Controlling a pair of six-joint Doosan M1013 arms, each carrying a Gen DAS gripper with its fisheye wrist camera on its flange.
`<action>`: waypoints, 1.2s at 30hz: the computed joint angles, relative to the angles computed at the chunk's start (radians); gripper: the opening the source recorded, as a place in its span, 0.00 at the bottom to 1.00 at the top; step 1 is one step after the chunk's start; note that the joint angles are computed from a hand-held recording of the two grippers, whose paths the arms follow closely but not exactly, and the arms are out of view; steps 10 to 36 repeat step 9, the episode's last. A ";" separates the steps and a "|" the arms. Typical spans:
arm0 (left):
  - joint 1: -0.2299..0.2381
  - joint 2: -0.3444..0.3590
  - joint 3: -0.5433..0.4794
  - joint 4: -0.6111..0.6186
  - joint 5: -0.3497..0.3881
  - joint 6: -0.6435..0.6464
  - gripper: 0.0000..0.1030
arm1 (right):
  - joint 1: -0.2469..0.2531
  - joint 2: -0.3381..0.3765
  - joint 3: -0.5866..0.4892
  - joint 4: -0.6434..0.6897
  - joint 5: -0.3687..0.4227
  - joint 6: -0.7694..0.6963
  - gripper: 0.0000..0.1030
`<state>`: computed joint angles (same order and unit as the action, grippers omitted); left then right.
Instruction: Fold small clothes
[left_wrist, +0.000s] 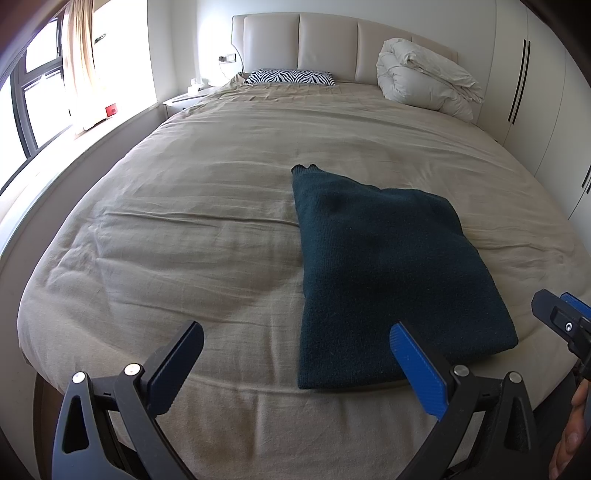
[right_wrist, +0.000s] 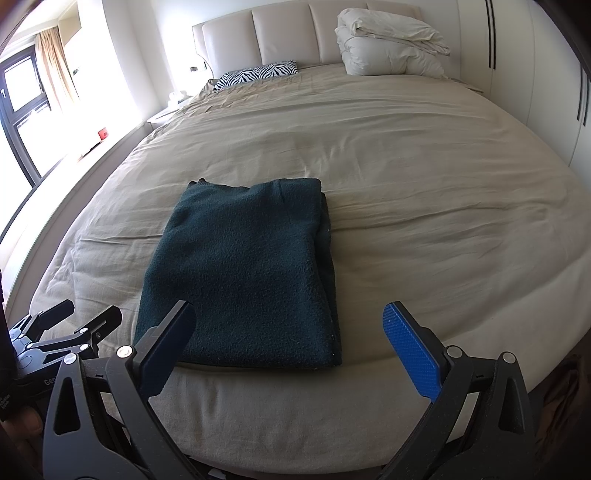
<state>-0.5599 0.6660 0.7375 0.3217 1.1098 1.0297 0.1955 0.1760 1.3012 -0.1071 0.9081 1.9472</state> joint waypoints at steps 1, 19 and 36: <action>0.000 0.000 -0.001 0.000 0.001 0.000 1.00 | 0.001 -0.001 0.002 0.000 -0.001 0.001 1.00; 0.005 0.002 -0.001 -0.010 -0.008 0.013 1.00 | 0.001 -0.002 0.007 0.001 0.001 0.004 1.00; 0.005 0.002 -0.001 -0.010 -0.008 0.013 1.00 | 0.001 -0.002 0.007 0.001 0.001 0.004 1.00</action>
